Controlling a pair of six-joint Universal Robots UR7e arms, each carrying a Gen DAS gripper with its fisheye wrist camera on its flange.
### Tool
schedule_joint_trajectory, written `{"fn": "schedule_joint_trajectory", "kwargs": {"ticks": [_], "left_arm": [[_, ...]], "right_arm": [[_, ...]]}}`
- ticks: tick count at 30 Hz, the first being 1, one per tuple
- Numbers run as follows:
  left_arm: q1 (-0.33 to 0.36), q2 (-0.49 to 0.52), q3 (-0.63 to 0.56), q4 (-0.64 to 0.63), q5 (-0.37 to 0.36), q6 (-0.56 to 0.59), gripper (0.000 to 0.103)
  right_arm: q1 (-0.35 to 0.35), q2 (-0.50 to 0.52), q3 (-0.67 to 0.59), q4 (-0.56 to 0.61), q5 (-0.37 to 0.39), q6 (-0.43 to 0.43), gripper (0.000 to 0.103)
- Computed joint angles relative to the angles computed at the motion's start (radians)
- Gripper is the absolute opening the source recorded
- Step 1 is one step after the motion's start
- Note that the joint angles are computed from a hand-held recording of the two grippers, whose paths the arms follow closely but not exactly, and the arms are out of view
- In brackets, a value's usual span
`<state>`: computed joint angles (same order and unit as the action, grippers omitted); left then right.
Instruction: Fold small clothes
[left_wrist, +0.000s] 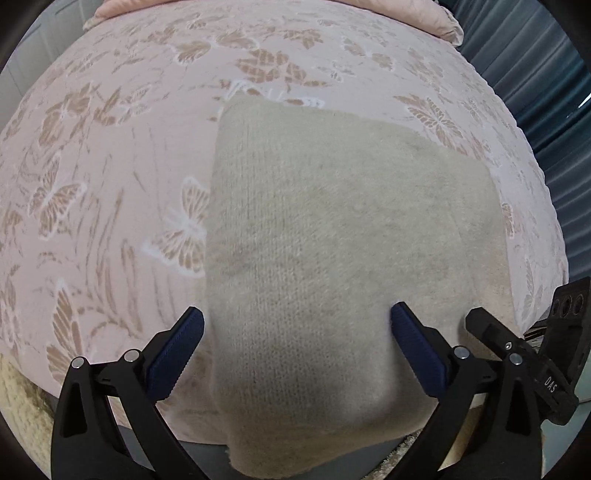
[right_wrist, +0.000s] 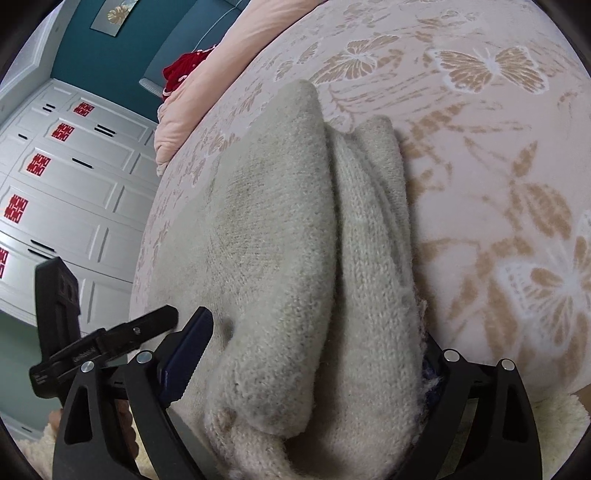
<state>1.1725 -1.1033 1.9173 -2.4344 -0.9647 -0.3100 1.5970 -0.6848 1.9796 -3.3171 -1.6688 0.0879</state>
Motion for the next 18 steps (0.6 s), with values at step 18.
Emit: {"fn": "schedule_joint_trajectory", "kwargs": {"ticks": [18], "left_arm": [[0.049, 0.064, -0.077, 0.028, -0.096, -0.063, 0.098]], "right_arm": [[-0.022, 0.021, -0.019, -0.038, 0.059, 0.039, 0.08]]}}
